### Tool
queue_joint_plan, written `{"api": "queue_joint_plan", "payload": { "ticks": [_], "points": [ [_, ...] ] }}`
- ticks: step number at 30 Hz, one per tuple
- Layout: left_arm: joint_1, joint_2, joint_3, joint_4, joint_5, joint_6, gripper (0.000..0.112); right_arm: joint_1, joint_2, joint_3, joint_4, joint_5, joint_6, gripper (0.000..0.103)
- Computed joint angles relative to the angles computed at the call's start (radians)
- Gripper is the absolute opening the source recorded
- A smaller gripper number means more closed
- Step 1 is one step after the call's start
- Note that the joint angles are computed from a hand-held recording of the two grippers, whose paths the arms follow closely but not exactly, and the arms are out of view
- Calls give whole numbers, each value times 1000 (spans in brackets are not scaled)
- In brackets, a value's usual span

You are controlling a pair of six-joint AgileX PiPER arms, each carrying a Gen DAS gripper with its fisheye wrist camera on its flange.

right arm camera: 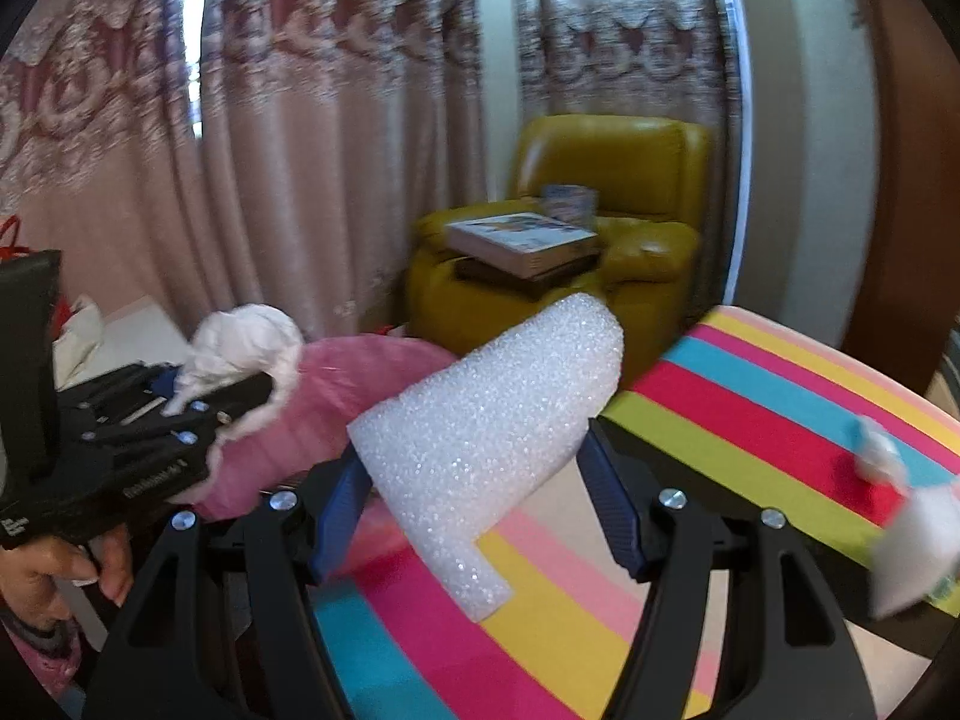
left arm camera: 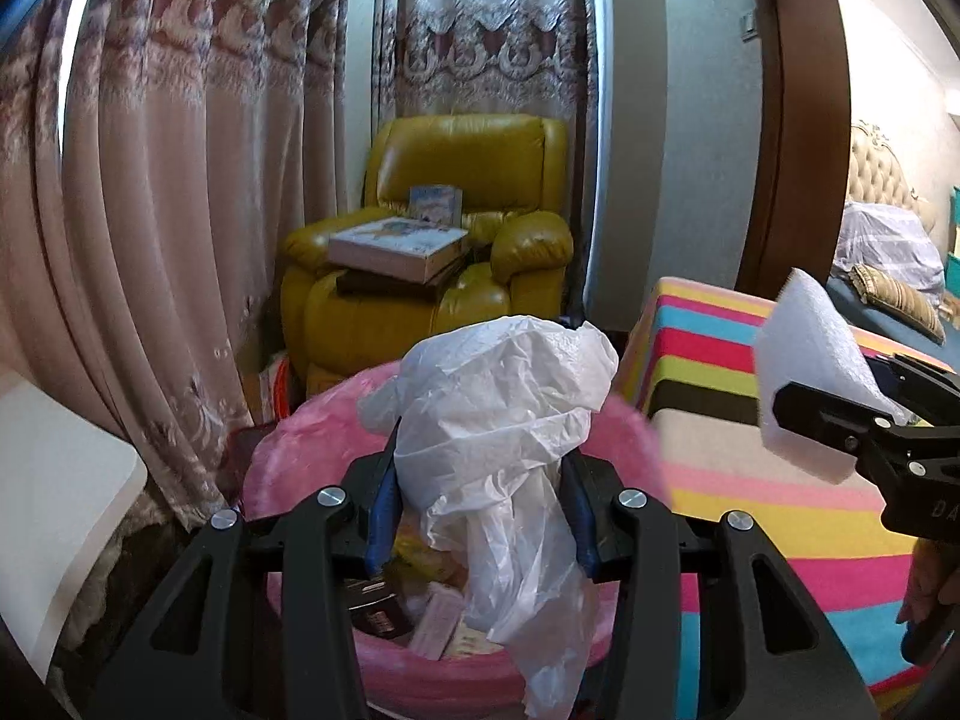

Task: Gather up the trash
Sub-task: 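Carry the plastic bag and foam tube to the wastebasket and release both, then grasp the white foam block with the left tool while the right tool grasps the white tissue box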

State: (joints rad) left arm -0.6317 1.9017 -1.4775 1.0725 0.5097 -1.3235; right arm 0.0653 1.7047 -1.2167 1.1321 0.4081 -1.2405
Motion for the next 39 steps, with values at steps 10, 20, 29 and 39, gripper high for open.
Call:
{"api": "queue_joint_plan", "payload": {
  "ticks": [10, 20, 29, 39],
  "points": [
    [118, -14, 92, -7, -98, -61, 46, 126, 186, -268, -286, 98, 292, 67],
    [96, 12, 78, 116, -14, -202, 91, 86, 179, -255, -234, 117, 244, 82],
    [17, 45, -2, 102, 51, -173, 93, -77, 52, -68, -41, 111, 34, 85],
    [-134, 260, -362, -151, 66, 165, 93, -367, -24, 56, 42, 111, -109, 85]
  ]
}}
